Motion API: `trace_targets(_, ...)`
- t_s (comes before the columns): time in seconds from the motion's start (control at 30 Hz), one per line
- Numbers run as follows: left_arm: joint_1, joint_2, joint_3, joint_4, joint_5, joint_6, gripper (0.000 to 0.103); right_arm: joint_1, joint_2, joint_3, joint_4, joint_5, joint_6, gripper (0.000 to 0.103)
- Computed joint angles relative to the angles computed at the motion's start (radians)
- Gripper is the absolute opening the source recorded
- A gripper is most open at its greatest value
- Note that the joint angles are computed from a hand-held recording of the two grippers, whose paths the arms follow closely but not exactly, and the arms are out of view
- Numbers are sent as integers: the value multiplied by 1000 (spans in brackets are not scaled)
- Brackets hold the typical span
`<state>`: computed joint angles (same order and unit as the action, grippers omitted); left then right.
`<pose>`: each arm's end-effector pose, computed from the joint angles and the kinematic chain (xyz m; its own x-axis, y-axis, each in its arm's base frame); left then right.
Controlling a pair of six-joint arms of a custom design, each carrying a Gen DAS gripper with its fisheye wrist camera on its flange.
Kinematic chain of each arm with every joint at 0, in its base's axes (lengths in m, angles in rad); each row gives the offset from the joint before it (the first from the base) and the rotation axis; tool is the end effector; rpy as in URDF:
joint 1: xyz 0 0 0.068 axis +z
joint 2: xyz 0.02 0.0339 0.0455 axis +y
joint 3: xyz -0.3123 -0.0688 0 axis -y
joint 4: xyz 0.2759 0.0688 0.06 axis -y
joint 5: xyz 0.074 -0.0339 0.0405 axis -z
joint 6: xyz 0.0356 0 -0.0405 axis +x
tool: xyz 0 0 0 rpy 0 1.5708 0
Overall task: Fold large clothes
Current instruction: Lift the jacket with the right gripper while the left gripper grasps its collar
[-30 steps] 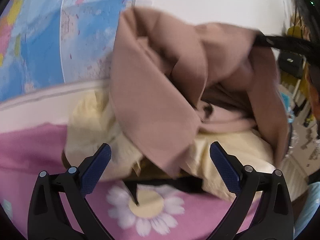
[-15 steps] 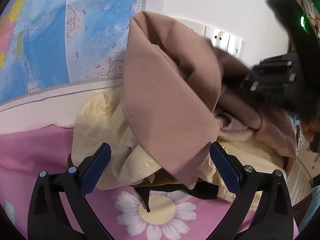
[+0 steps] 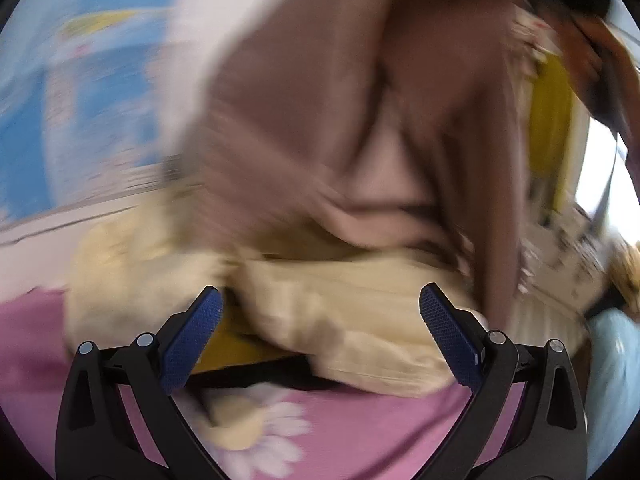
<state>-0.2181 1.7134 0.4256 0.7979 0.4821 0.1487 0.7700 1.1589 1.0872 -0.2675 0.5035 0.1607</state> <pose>0.2817 -0.0793 0.1248 -0.3667 0.2157 -0.9050 0.6527 0.7529 -0.0850 0.2084 0.1782 0.4048 -0.2811 -0.0773 -0.9566 -0.2412 0.9704 -0.0076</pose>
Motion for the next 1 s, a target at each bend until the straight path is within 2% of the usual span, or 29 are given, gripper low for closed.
trace_targets(0.07, -55, 21, 14, 18, -37, 9, 98, 24, -18, 6, 2, 40, -7, 1)
trace_targets(0.13, -86, 44, 73, -18, -62, -8, 98, 38, -27, 24, 0, 49, -8, 1)
trace_targets(0.23, -85, 86, 186, -67, -142, -115, 98, 59, -64, 49, -34, 82, -19, 1)
trace_targets(0.33, -27, 121, 293, -139, -8, -224, 97, 73, -103, 43, -58, 94, -15, 1)
trace_targets(0.43, -5, 108, 301, -109, 78, -252, 97, 91, -117, 38, -72, 116, -29, 1)
trace_targets(0.5, -26, 85, 299, -94, 56, -230, 86, 95, -127, 30, -73, 110, -28, 1)
trace_targets(0.53, -51, 72, 314, -112, 41, -226, 60, 106, -126, 28, -67, 121, -38, 1)
trace_targets(0.57, -65, 70, 336, -141, 27, -213, 22, 115, -123, 27, -64, 130, -49, 1)
trace_targets(0.6, -80, 66, 381, -217, 24, -201, 8, 120, -123, 26, -63, 137, -49, 1)
trace_targets(0.67, -93, 50, 423, -284, 7, -218, 6, 136, -121, 37, -80, 159, -37, 1)
trace_targets(0.8, -99, -103, 373, -273, 7, -252, 5, 241, -178, 64, -86, 300, -55, 1)
trace_targets(0.9, -90, -284, 312, -294, 15, -260, 5, 442, -214, 140, -92, 505, -117, 1)
trace_targets(1.0, -47, -515, 261, -370, 52, -261, 5, 686, -215, 180, 67, 727, -309, 1)
